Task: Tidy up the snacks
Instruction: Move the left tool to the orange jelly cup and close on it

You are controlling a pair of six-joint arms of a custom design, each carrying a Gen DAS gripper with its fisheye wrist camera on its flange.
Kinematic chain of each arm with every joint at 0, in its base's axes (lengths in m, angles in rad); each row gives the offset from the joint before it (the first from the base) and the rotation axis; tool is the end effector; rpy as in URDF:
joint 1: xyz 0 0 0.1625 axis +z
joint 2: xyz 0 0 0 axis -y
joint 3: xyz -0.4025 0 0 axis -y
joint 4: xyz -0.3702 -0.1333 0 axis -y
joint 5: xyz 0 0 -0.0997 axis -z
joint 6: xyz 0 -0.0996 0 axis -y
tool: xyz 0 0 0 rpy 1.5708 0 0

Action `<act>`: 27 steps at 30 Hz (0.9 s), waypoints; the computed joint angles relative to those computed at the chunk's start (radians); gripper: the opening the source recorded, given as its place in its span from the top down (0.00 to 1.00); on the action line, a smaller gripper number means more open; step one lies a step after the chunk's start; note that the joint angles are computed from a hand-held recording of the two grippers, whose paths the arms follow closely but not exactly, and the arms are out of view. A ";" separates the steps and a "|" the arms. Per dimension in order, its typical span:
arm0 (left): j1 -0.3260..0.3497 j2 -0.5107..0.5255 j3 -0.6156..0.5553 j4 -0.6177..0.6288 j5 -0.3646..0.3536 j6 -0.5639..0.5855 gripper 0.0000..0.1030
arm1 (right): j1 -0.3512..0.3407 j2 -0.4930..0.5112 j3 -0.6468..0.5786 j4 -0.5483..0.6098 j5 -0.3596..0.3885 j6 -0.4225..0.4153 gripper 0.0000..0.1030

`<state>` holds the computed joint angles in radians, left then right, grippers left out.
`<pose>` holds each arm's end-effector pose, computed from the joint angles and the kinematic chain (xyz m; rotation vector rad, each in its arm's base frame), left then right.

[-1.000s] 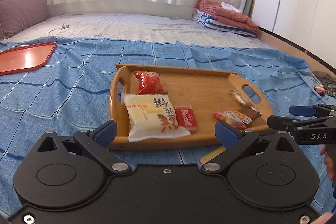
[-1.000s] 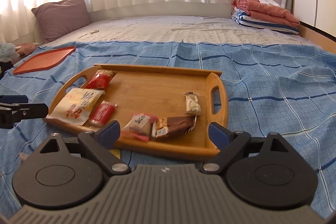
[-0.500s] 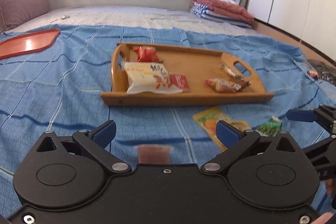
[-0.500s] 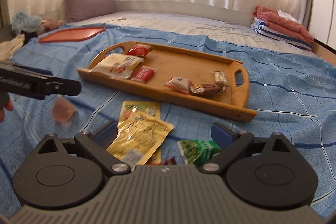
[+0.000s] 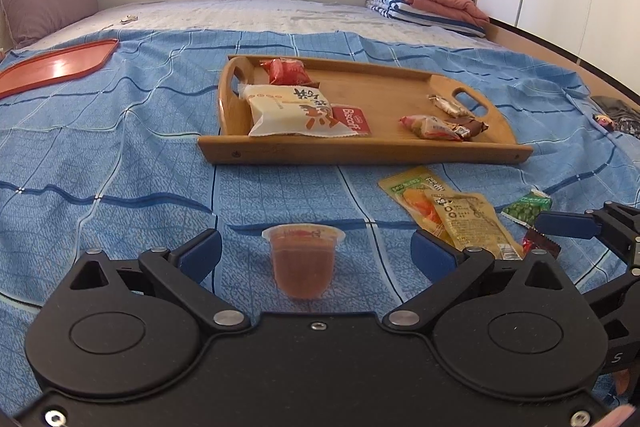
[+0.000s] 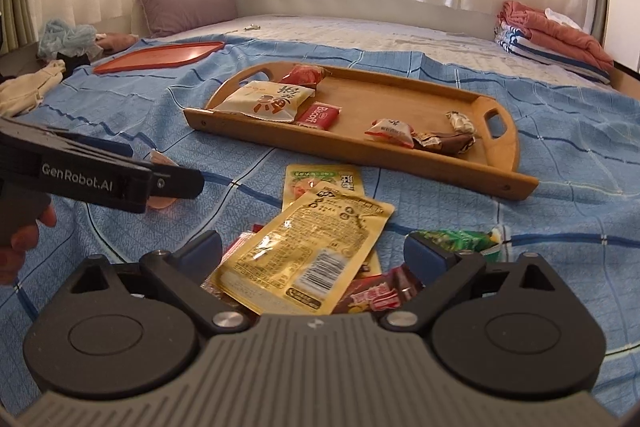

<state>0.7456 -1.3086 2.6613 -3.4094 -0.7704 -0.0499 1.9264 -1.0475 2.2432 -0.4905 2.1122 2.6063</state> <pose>-0.0851 -0.3573 0.1750 0.6843 2.3514 -0.9834 0.1942 -0.2875 0.0354 0.7399 -2.2483 1.0219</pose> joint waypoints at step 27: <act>0.044 0.010 -0.008 0.014 -0.042 -0.017 0.67 | -0.020 0.050 -0.030 -0.004 -0.016 0.078 0.05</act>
